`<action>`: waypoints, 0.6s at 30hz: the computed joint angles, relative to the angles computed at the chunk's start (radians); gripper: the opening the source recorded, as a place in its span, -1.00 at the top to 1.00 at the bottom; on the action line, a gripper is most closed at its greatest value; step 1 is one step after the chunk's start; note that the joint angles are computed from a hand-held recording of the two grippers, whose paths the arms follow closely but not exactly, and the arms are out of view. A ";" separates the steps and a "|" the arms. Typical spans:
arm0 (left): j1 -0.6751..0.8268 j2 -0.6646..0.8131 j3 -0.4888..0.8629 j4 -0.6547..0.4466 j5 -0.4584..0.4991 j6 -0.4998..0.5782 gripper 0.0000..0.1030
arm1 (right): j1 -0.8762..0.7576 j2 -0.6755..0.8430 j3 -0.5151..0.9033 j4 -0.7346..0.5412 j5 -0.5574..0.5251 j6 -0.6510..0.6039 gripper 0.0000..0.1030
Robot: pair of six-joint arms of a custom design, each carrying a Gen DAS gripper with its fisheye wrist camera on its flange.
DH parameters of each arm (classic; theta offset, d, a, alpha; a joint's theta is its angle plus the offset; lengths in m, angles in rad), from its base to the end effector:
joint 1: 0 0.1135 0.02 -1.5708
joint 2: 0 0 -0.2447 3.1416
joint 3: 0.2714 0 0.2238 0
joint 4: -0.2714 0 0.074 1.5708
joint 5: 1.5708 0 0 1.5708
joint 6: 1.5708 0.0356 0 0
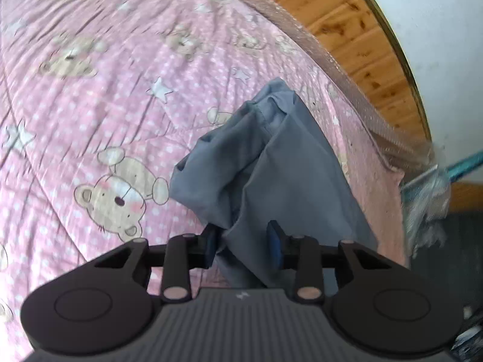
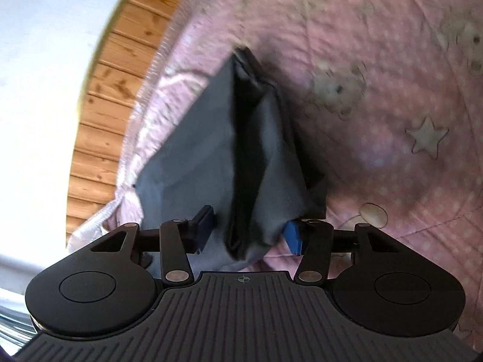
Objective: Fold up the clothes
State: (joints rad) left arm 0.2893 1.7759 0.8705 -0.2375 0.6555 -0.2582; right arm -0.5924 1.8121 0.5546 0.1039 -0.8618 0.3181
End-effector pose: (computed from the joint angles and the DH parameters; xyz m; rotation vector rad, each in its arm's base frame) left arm 0.2866 0.0627 0.1275 -0.5136 2.5336 -0.8678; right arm 0.2153 -0.1124 0.0756 0.8560 2.2864 1.0362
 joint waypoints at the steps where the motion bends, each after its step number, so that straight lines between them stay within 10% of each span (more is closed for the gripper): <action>1: -0.008 0.006 0.004 0.005 -0.005 -0.017 0.16 | 0.002 0.031 0.020 -0.004 -0.012 0.013 -0.10; 4: -0.027 -0.047 0.005 0.015 -0.023 -0.077 0.67 | 0.021 -0.012 0.087 -0.127 -0.002 -0.057 0.63; 6: -0.011 -0.112 0.047 -0.005 0.045 -0.168 0.78 | 0.029 -0.096 0.159 -0.252 -0.010 -0.109 0.75; 18: -0.090 -0.047 0.732 -0.076 -0.063 -0.433 0.83 | 0.249 0.279 1.405 -0.649 -0.122 -0.079 0.79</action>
